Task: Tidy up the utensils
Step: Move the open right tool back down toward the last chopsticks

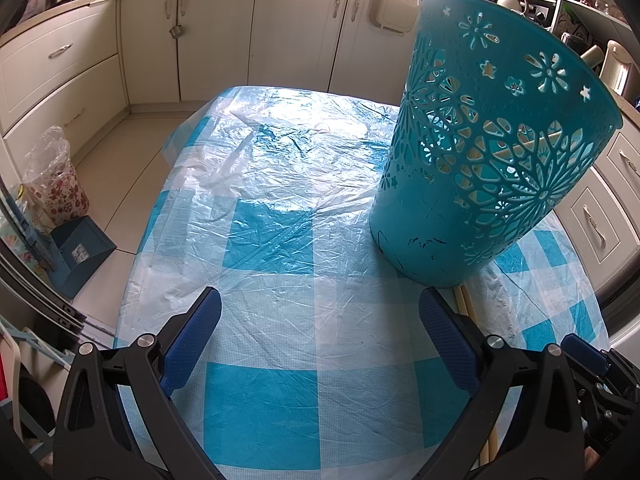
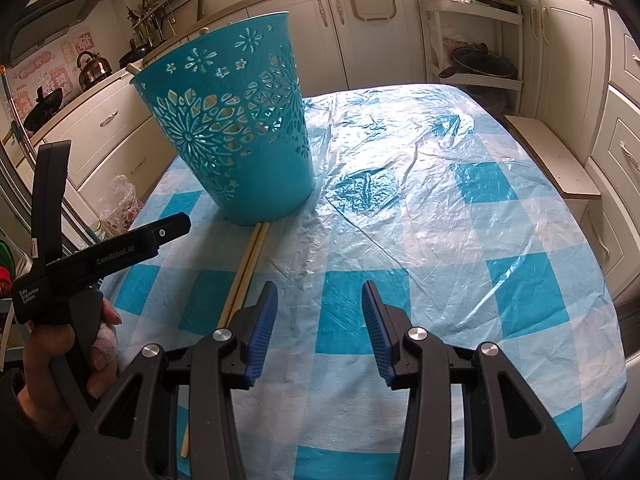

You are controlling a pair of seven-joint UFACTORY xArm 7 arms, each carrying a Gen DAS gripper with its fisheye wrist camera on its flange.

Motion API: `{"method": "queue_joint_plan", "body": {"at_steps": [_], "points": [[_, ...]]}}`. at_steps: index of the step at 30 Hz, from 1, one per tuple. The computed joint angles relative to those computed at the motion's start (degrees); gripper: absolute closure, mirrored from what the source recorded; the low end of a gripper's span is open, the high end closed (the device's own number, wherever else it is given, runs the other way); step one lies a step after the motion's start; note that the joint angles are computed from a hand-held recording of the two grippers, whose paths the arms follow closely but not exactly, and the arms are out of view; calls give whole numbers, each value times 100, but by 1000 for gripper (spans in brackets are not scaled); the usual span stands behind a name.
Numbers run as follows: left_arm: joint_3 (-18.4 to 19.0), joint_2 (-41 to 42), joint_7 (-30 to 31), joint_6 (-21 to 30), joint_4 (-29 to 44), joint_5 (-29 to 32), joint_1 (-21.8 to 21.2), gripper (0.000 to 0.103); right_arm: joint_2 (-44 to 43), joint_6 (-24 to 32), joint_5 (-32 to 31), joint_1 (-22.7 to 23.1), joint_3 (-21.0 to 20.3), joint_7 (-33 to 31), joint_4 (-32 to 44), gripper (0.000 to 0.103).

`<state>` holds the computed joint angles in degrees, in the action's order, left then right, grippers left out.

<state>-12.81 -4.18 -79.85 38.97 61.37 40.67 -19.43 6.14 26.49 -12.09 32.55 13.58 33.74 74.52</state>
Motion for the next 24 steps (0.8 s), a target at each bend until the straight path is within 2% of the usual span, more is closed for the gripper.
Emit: {"method": "queue_joint_plan", "body": {"at_steps": [13,18,24], "points": [[17,-40,-68,-99,-63,-18,18,8,43,-45,-30,21,4,10,39,60],[47,-88,-71,-254,-180,-214,85,8,175,-130,16,75,32,-158,164,60],[15,-53,-53,-203,-151,-265,115,8,321,-237,159,135,25,-349,307,60]]}}
